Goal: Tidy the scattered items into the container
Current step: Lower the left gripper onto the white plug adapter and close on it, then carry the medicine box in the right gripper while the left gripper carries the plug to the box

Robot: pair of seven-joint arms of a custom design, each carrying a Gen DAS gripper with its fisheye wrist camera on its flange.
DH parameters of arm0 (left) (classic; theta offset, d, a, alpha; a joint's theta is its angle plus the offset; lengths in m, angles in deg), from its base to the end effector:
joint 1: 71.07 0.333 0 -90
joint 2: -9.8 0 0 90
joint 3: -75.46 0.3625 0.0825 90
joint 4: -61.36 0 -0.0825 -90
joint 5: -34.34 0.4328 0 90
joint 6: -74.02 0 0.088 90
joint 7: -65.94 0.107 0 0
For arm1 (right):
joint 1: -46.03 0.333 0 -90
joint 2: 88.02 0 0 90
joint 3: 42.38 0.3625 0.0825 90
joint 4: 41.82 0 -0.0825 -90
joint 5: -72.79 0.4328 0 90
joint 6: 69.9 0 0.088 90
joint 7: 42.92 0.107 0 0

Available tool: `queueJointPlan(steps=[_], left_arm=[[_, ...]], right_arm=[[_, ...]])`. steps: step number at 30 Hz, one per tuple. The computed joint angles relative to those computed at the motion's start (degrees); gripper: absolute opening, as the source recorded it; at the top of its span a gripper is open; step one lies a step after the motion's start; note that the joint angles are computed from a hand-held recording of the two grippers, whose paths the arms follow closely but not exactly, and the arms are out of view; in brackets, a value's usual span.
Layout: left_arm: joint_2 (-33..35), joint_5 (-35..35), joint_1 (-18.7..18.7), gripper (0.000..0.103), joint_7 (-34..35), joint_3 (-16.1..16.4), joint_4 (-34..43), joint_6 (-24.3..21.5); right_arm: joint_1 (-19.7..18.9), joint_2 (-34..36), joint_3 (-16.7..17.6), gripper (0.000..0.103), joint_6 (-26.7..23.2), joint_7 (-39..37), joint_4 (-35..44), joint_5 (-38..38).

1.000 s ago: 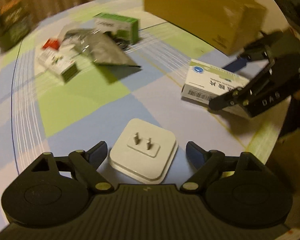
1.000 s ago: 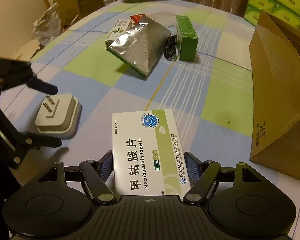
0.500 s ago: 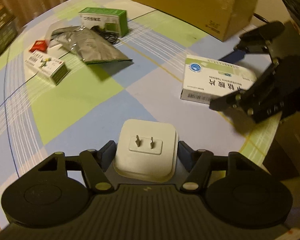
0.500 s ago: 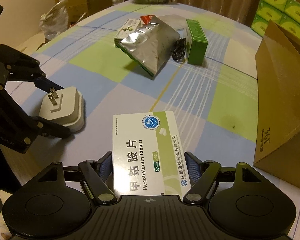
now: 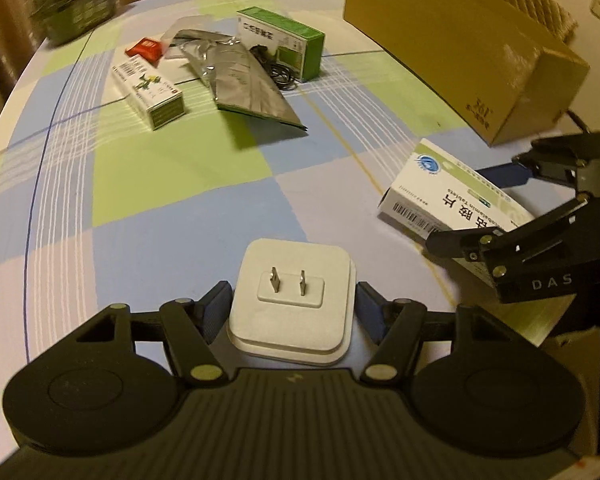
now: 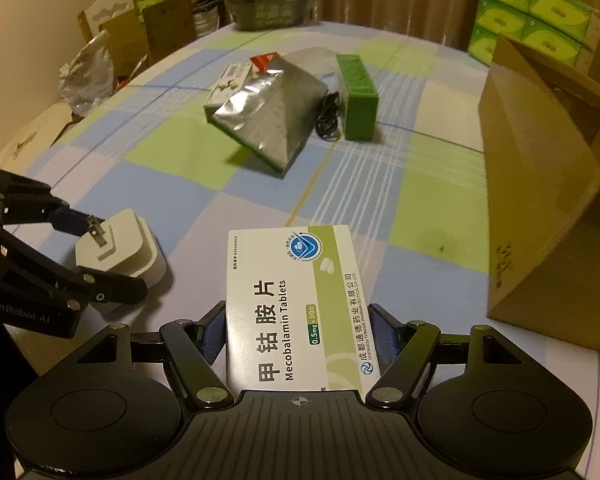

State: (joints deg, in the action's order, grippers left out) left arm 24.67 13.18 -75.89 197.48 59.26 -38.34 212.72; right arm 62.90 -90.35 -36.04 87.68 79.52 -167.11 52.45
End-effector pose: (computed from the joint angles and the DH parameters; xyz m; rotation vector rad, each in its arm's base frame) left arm 0.6811 -0.2434 0.5027 -1.0351 2.7071 -0.8046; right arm 0.5526 0.2530 0.4919 -1.9449 1.7118 -0.5354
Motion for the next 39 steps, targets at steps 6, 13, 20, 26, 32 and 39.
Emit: queueJointPlan(steps=[6, 13, 20, 26, 32, 39], left_arm=[[-1.6, -0.83, -0.33, 0.062, -1.33, -0.01, -1.39, 0.88], [-3.49, -1.92, -1.23, 0.062, -1.5, 0.04, -2.65, 1.65], [-4.6, -2.32, -2.35, 0.062, -1.48, 0.14, -2.97, 2.3], [-5.4, -3.06, -3.09, 0.062, -0.93, 0.13, -3.0, 2.36], [-5.99, -3.54, -3.81, 0.062, -0.35, 0.14, -3.04, 2.71], [-5.96, -4.66, -4.61, 0.062, 0.43, -0.18, -1.9, 3.07]], right_arm=[[-0.73, -2.16, 0.52, 0.069, 0.84, 2.64, -1.43, -1.68], [-2.52, -4.84, 1.98, 0.069, 1.56, 5.91, -3.09, -4.08], [-4.61, -7.33, 3.47, 0.069, 2.03, 8.14, -4.48, -5.87], [-6.57, -9.25, 4.88, 0.069, 2.49, 10.18, -5.44, -7.45], [-8.33, -11.08, 6.08, 0.069, 2.88, 11.62, -6.06, -8.77], [-11.93, -13.72, 8.13, 0.069, 2.76, 14.72, -6.16, -12.53]])
